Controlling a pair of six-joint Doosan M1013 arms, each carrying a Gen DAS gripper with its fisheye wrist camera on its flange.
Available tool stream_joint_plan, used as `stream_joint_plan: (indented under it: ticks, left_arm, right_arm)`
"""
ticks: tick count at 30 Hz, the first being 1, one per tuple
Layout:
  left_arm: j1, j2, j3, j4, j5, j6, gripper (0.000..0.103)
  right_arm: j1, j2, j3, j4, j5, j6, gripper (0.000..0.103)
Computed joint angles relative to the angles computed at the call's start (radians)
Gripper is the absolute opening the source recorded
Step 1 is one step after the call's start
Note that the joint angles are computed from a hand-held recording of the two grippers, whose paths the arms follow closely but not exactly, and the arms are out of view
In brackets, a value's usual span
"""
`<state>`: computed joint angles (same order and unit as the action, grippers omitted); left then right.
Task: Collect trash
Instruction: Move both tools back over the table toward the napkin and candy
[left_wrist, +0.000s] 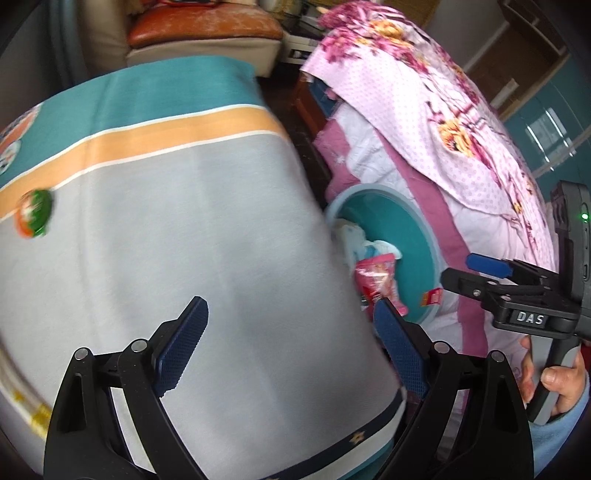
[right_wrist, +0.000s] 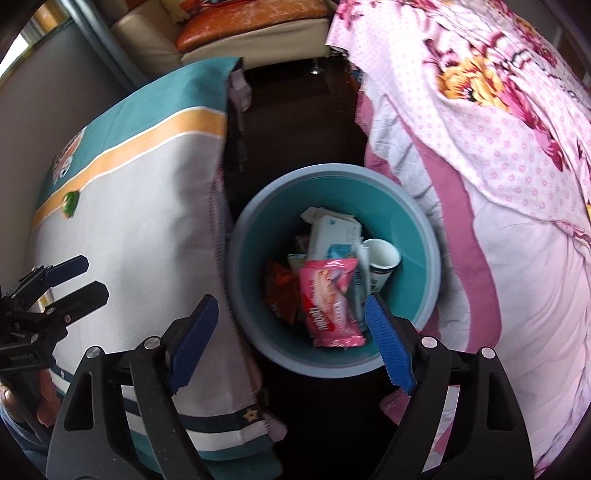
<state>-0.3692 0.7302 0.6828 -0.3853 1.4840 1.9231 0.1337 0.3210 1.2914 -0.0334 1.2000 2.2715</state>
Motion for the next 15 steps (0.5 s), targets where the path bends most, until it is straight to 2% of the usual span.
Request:
stream_joint_plan:
  ticks: [8, 15]
  left_arm:
    - [0.078, -0.049, 0.070, 0.100, -0.075, -0.083, 0.091]
    - [0.161, -0.066, 0.088, 0.142, -0.108, -0.203, 0.091]
  right_arm:
    - [0.055, 0.051, -0.083, 0.013, 0.009, -0.050, 0.079]
    - [0.102, 0.136, -0.199, 0.054, 0.045, -0.127, 0.079]
